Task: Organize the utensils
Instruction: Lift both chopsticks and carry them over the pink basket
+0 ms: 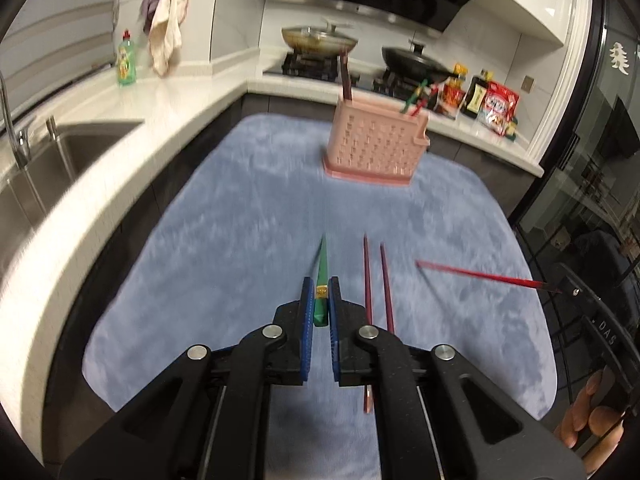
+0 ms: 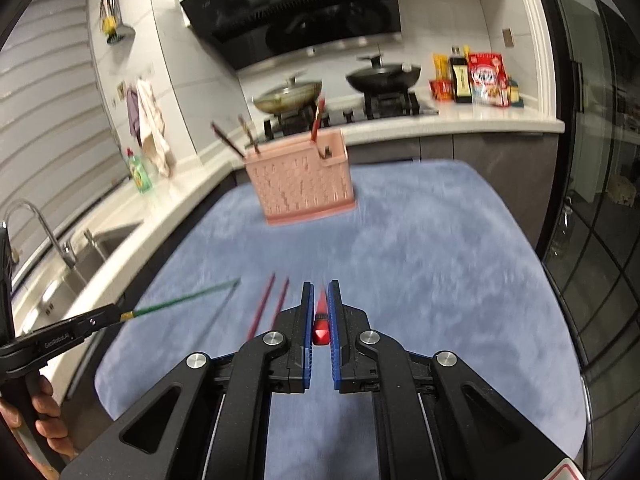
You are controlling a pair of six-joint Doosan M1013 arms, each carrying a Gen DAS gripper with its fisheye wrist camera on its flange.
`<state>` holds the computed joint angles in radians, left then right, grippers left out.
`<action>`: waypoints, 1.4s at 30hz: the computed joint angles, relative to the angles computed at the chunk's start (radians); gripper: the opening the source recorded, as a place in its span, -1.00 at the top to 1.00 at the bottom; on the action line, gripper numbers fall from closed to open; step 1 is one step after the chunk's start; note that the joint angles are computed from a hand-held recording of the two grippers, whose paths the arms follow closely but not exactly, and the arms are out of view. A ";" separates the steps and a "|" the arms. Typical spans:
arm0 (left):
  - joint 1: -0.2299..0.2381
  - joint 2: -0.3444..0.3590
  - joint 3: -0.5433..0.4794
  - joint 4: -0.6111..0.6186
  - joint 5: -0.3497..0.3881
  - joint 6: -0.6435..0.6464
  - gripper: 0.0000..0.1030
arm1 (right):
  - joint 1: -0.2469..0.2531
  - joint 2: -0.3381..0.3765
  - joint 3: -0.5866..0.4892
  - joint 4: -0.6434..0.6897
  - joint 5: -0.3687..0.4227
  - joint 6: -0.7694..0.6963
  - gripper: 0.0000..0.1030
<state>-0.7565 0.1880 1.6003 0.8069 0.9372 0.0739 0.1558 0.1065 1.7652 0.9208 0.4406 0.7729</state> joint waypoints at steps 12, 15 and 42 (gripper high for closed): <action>0.058 0.028 -0.106 0.057 0.005 0.068 0.87 | 0.007 0.050 -0.117 0.078 -0.007 -0.063 0.87; 0.073 0.041 -0.137 0.057 0.003 0.101 0.87 | 0.008 0.066 -0.144 0.070 -0.001 -0.056 0.87; 0.205 0.264 -0.613 0.097 -0.064 0.327 0.87 | 0.040 0.353 -0.723 0.024 0.055 0.145 0.87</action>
<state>-0.5519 0.4524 0.9870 0.9034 0.8736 0.4008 0.1961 0.4598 1.0419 0.9446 0.4960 0.9178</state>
